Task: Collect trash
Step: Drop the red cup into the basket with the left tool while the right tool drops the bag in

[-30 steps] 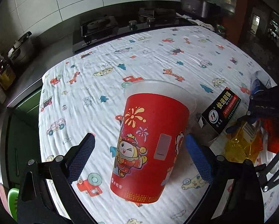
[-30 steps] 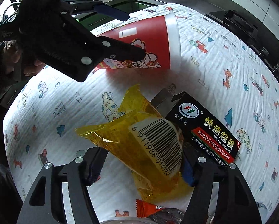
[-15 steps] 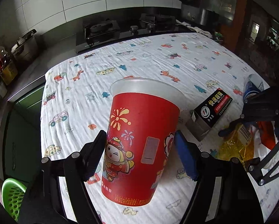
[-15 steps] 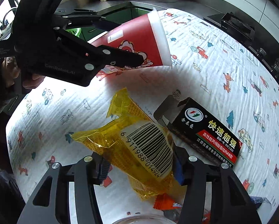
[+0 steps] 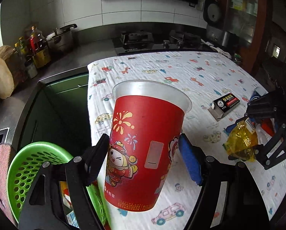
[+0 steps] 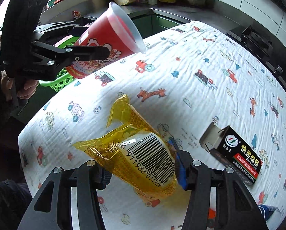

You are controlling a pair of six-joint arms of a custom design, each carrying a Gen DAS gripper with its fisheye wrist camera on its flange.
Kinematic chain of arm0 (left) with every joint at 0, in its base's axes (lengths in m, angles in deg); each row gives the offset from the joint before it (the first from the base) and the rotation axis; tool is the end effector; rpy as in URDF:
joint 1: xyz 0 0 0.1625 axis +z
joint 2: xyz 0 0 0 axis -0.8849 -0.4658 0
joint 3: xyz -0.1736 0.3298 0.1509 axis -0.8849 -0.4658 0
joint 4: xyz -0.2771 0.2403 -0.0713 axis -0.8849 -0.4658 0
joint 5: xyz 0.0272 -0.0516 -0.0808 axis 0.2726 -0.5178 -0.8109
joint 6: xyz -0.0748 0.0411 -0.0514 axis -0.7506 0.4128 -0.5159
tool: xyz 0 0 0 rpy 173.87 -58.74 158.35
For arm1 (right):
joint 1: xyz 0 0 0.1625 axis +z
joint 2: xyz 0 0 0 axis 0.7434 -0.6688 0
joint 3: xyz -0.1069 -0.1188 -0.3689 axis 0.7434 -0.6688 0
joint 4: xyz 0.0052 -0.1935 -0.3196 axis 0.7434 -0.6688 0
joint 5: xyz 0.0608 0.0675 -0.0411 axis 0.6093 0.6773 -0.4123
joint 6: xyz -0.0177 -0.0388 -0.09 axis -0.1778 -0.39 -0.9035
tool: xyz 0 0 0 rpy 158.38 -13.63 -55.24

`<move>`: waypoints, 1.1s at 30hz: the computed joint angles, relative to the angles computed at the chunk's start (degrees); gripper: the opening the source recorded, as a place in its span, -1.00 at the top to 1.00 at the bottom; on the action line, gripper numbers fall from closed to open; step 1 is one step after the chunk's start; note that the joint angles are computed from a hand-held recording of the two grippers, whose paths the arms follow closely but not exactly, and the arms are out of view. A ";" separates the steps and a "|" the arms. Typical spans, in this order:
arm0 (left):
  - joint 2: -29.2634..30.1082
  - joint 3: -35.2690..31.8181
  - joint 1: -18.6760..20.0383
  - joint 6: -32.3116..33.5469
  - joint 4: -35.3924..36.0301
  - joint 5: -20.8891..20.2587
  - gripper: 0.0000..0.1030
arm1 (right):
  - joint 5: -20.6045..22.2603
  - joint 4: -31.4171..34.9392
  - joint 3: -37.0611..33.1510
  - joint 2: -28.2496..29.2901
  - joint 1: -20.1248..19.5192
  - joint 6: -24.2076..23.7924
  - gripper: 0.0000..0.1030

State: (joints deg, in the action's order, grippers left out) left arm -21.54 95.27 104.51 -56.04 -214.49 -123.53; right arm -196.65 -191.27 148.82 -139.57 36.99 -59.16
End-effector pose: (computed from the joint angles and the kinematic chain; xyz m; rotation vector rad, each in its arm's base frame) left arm -0.2023 -0.4278 0.0326 1.2556 2.3922 -0.5486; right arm 0.0633 -0.3413 0.1717 0.6847 -2.4704 0.3348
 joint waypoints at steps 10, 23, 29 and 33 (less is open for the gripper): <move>-11.17 7.56 5.29 -1.46 -1.31 5.70 -0.41 | -1.31 0.29 -3.88 7.21 8.95 6.31 0.00; -16.15 6.68 16.03 -4.68 4.02 11.01 -0.42 | 0.44 3.08 -12.68 15.99 16.00 12.44 0.00; -16.44 5.96 18.94 -5.46 4.52 11.23 -0.44 | 1.26 4.87 -16.58 19.19 17.91 14.02 0.00; -17.21 6.11 19.70 -4.96 4.06 10.90 -0.47 | 1.95 6.05 -18.81 20.69 18.77 14.56 0.00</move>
State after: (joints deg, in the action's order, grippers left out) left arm -38.75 101.39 124.21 -61.00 -210.43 -112.62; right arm -194.70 -185.22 130.00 -118.87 55.76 -44.60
